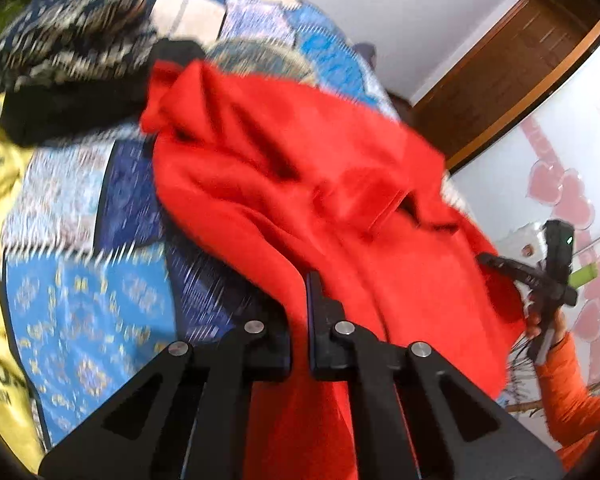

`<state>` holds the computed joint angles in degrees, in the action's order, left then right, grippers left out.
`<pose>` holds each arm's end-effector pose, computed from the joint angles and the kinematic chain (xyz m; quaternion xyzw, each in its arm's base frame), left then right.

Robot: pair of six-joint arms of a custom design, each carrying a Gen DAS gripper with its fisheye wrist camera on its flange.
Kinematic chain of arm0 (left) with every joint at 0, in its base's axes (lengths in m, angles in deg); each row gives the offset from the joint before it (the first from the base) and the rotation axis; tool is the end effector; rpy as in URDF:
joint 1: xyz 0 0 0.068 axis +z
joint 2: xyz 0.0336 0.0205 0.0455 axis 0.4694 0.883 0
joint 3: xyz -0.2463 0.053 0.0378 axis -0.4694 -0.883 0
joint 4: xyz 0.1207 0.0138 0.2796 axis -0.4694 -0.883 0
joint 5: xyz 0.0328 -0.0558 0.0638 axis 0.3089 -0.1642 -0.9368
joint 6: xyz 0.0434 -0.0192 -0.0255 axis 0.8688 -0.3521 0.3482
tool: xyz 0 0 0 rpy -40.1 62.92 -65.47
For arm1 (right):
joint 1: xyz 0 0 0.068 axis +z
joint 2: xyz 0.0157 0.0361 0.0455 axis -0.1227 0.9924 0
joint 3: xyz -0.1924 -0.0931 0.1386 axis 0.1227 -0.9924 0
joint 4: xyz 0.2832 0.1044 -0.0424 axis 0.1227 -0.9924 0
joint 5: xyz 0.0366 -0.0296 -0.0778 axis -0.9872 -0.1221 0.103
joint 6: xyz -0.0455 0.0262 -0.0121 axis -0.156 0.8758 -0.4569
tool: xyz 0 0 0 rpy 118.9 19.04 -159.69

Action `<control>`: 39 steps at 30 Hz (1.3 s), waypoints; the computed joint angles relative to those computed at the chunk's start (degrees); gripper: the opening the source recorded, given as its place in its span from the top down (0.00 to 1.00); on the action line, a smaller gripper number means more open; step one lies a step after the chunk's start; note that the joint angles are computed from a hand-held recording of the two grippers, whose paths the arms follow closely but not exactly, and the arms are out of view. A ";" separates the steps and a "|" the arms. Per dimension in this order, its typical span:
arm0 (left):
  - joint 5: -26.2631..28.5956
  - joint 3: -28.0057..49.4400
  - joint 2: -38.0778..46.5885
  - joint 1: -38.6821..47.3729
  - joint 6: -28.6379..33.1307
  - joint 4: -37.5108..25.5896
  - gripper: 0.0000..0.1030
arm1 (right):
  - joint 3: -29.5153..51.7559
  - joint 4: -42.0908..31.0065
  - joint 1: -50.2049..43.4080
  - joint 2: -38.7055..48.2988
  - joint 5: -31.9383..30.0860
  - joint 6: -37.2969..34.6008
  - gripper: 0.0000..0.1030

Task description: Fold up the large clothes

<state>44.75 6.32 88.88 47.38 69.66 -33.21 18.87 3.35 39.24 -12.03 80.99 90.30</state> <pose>0.3225 0.0896 0.1924 0.2613 0.9042 -0.2954 0.1640 0.0898 0.0779 0.2266 0.1706 0.9427 0.1057 0.2666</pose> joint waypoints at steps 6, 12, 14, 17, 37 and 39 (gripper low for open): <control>7.76 16.66 8.24 -0.49 -2.17 -8.58 0.96 | 4.60 4.73 -16.90 -0.12 -7.09 -14.35 0.91; 9.80 31.12 18.92 -2.95 -15.76 -5.42 0.96 | 10.09 13.95 -34.57 10.91 -14.16 -26.47 0.91; 8.85 34.64 22.81 -3.77 -21.40 -2.14 0.96 | 10.96 16.54 -39.38 14.88 -15.65 -29.39 0.91; 5.86 38.21 28.23 -5.12 -29.70 3.97 0.96 | 10.60 21.76 -45.39 22.41 -18.60 -31.77 0.91; -8.76 34.53 32.94 -5.09 -27.75 15.61 0.43 | 8.66 20.57 -50.48 28.97 -19.53 -36.05 0.62; -9.41 28.79 27.82 -4.22 -25.37 17.87 0.42 | 8.15 17.27 -48.55 25.02 -17.21 -35.62 0.62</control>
